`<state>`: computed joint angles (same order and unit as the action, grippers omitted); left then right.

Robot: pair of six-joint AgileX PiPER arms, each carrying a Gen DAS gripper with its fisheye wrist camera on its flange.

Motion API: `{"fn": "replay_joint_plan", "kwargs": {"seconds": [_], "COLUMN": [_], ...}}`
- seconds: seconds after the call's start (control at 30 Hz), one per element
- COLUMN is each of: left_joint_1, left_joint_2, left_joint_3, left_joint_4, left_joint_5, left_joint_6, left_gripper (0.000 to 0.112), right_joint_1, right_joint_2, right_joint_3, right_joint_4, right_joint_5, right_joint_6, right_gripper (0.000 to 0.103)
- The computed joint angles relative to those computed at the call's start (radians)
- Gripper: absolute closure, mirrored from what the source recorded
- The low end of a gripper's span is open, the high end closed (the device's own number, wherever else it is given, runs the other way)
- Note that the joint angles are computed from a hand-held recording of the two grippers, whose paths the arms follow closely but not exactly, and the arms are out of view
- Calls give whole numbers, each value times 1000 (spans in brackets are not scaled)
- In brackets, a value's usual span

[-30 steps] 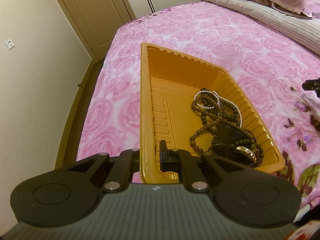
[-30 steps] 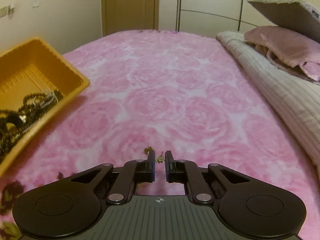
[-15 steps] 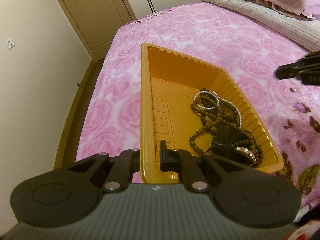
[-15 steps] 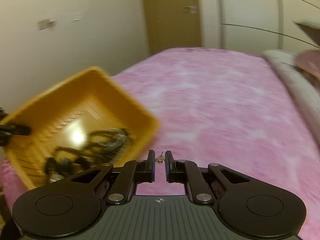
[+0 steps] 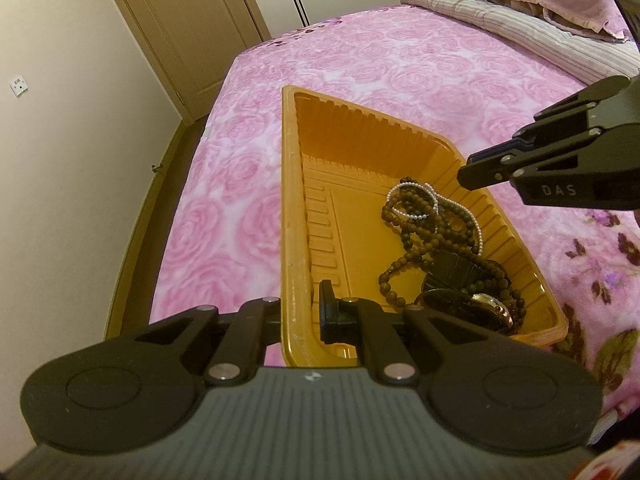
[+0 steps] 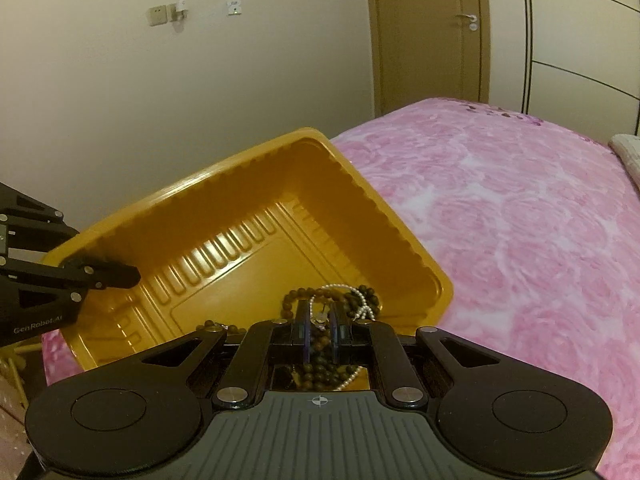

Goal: Organize jewelry

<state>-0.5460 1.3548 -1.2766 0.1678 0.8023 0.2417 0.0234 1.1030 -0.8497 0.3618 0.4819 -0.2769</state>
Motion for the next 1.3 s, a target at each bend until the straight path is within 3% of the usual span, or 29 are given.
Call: {"fn": "replay_joint_plan", "kwargs": {"seconds": [0.47, 0.57, 0.6, 0.63, 0.67, 0.73, 1.1, 1.3], "left_joint_1": [-7, -7, -6, -6, -6, -7, -17, -9], "left_joint_2": [-2, -2, -2, -3, -3, -3, -5, -5], "left_joint_3": [10, 11, 10, 11, 12, 14, 21, 19], "left_joint_4": [6, 7, 6, 5, 4, 6, 21, 12], "left_joint_5": [-10, -10, -9, -9, -9, -11, -16, -16], "left_joint_6": [-11, -11, -9, -8, -9, -10, -30, -13], "left_gripper": [105, 105, 105, 105, 105, 105, 105, 105], "right_joint_1": [11, -24, -46, -61, -79, -120, -313, -596], "right_joint_2": [4, 14, 19, 19, 14, -3, -127, -296], "right_joint_3": [-8, -9, -11, -8, -2, 16, 97, 250], "right_joint_4": [-27, 78, 137, 166, 196, 279, 225, 261], "right_joint_5": [18, 33, 42, 42, 40, 41, 86, 173], "right_joint_6": [13, -70, -111, -116, -123, -188, -153, -296], "right_gripper": [93, 91, 85, 59, 41, 40, 40, 40]}}
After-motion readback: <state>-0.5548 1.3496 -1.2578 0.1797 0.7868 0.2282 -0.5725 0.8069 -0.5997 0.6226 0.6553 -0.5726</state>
